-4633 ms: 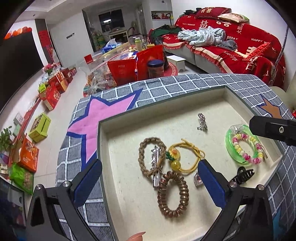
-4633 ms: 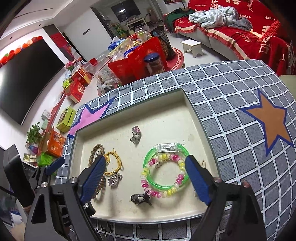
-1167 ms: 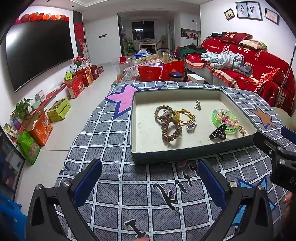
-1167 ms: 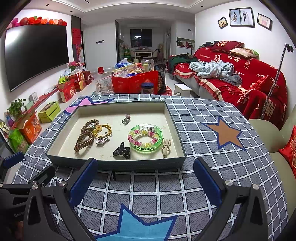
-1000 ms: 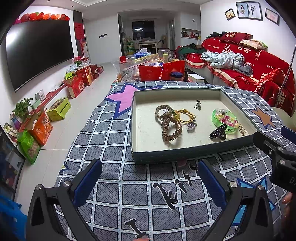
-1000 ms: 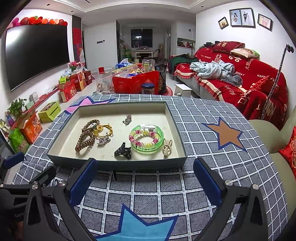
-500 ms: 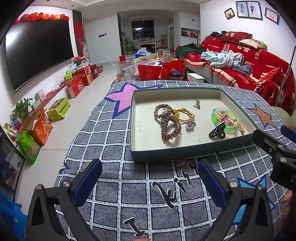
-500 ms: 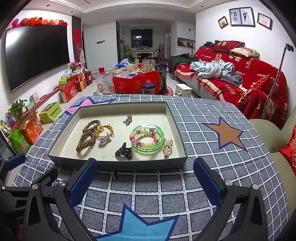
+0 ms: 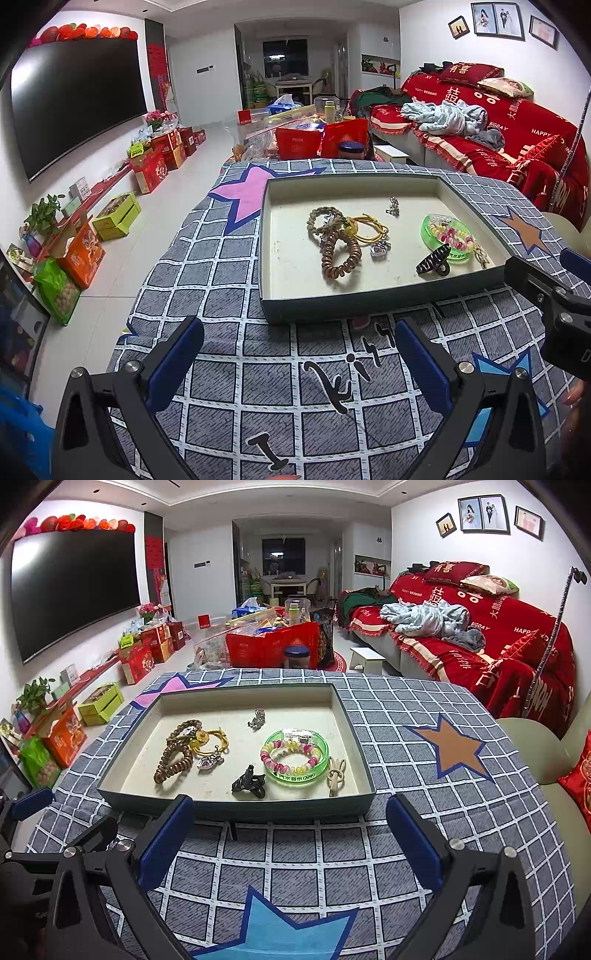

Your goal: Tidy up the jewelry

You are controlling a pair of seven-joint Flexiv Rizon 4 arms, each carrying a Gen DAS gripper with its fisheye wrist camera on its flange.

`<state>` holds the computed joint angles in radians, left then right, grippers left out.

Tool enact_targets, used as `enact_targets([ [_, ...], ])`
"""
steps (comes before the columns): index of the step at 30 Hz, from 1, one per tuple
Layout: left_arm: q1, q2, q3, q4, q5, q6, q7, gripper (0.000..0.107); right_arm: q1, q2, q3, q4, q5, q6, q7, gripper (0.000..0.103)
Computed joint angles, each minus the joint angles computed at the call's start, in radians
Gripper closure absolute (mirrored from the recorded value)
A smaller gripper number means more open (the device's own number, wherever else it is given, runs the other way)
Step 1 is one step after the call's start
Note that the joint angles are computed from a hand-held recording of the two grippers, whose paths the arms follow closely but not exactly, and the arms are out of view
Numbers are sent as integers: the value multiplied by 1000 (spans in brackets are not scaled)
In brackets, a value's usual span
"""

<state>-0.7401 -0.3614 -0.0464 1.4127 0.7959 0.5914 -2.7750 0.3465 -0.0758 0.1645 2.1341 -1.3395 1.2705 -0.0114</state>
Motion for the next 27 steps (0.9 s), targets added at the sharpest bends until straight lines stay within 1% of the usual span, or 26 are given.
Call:
enact_targets([
  [27, 3, 3, -2, 5, -4, 1, -1, 4, 2, 2, 2, 1, 11, 1, -3, 0],
])
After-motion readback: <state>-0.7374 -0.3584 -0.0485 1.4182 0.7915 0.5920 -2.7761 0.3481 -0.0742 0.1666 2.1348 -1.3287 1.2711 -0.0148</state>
